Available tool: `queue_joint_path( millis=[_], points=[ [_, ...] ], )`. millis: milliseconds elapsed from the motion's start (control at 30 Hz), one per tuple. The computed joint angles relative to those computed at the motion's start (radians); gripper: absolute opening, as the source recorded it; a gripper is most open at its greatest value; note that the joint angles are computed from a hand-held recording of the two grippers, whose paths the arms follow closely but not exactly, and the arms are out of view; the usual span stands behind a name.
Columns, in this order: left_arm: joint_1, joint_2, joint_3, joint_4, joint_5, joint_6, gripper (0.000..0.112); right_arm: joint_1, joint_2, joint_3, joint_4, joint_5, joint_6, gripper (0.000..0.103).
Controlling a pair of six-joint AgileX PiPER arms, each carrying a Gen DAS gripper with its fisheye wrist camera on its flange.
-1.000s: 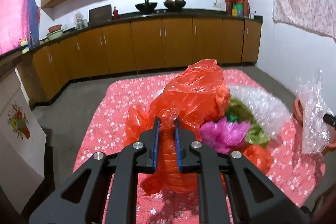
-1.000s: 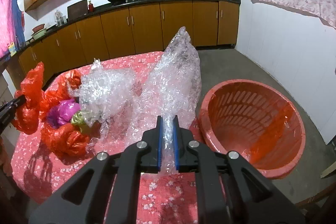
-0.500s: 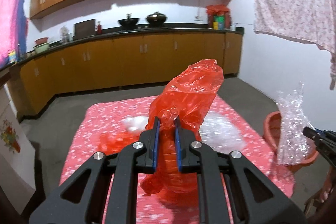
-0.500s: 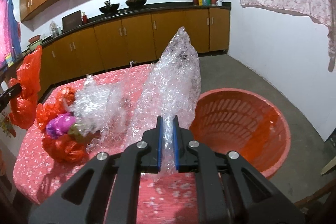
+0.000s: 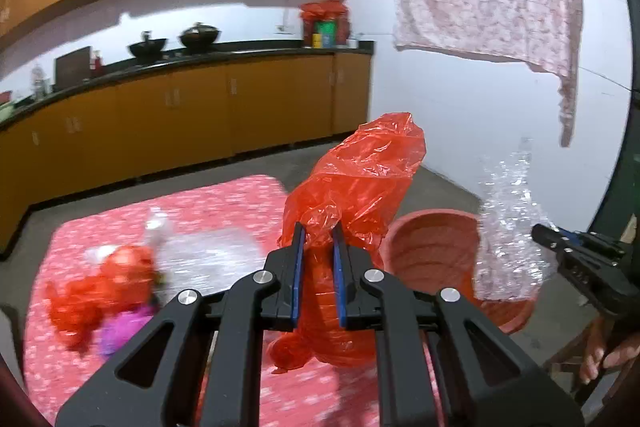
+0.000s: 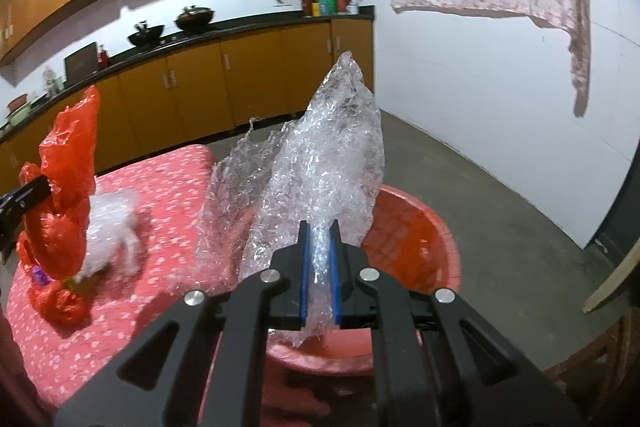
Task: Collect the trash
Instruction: 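Carry both items over the orange basket and open both tools to drop them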
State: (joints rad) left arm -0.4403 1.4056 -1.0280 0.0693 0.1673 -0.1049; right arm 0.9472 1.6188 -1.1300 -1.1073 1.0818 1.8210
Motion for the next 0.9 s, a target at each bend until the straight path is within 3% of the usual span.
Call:
queue_joint_path(
  millis=[233, 533, 700, 767, 900],
  points=[
    [-0.109, 0.155, -0.118, -0.032, 0.01, 0.02, 0.013, -0.073, -0.042, 0.079, -0.006, -0.03, 0.023, 0.01],
    [-0.175, 0.32, -0.271, -0.18, 0.057, 0.179, 0.013, -0.184, -0.082, 0.176, -0.022, -0.115, 0.046, 0.01],
    [-0.208, 0.39, -0.345, -0.144, 0.089, 0.152, 0.014, -0.233, -0.085, 0.21, -0.052, -0.188, 0.064, 0.014],
    [-0.211, 0.409, -0.362, -0.159, 0.096, 0.171, 0.019, -0.242, -0.086, 0.223, -0.071, -0.211, 0.084, 0.014],
    [-0.207, 0.417, -0.36, -0.159, 0.092, 0.166, 0.044, -0.257, -0.097, 0.258, -0.109, -0.259, 0.141, 0.023]
  ],
)
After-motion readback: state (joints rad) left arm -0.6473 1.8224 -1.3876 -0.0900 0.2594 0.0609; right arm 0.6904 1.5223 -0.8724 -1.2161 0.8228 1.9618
